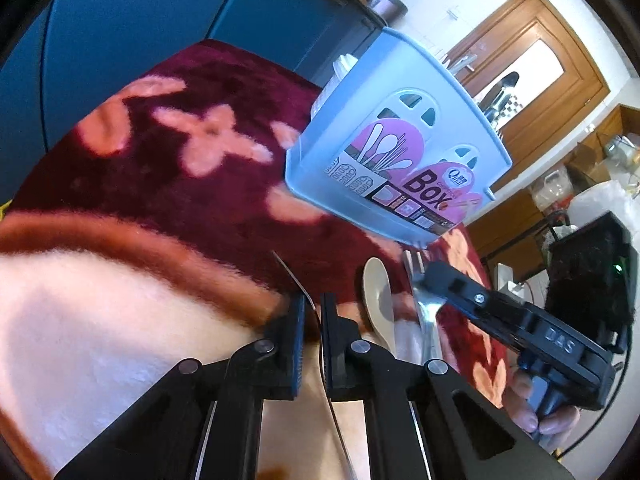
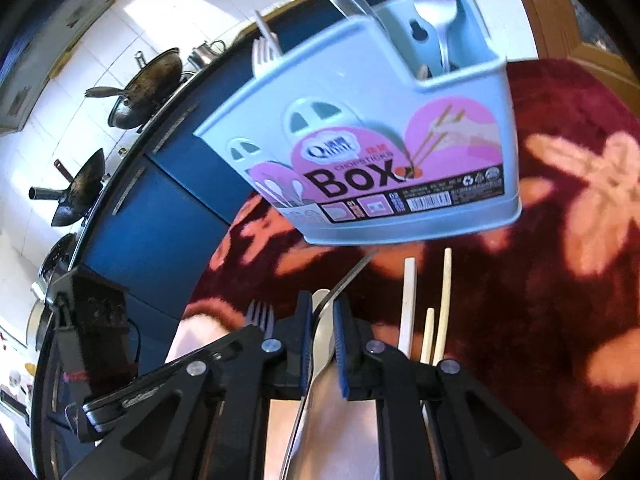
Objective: Organize utensils
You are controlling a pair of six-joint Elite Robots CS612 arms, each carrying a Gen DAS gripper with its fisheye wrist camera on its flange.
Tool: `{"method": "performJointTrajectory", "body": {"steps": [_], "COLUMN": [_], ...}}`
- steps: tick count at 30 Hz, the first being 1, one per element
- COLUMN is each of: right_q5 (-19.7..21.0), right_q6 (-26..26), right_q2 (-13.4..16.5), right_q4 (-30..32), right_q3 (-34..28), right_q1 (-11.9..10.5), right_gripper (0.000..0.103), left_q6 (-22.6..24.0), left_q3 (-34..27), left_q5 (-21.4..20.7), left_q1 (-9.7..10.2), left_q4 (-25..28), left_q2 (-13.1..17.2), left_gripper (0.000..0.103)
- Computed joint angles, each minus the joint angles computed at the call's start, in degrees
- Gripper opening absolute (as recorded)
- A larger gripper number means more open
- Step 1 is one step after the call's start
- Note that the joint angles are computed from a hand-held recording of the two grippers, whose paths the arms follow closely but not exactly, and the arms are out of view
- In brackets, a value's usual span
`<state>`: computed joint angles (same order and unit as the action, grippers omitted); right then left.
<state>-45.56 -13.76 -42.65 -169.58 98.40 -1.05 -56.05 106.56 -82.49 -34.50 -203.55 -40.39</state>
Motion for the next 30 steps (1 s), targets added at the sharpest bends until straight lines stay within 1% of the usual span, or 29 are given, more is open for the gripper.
{"method": "performJointTrajectory", "body": {"steps": [5,9,15,22,26,30], "right_q5": [-0.4,0.4,3.3,3.4,3.4,4.0], "right_q6": [-1.3,-1.3,0.0,2.0,2.9,3.6], "right_q2": [-1.2,-1.9,-3.1,-4.3,-4.9,-5.3], "right_q4": [-3.9,-7.2,-11.4,-19.3,-22.5,-23.4], "right_q3": [1.7,3.2,5.3,7.4,7.9,7.9], "right_q1": [-0.2,-0.8,-2.1,-3.1,-3.4,-3.7], "right_gripper": [0.011,0.010,0.009,0.006,0.005,0.004], "left_q6": [1.3,3.5,7.7,13.3,15.8,17.3], "left_q3": [0.2,1.0,2.4,3.4,3.4,2.9], "left_q5": [1.8,5.1,9.0,13.5,15.4,16.3], "left_q1": [-0.69,-1.92,-3.61,-5.41,-5.87,-5.92], "left_q4": [0.4,-0.2,-3.3,-6.9,-7.9,-7.7], "left_q2": [-0.7,-1.8,-3.4,-5.3,-6.0,-6.6], "left_gripper": [0.006,0.005,0.003,0.002,0.001,0.001]}}
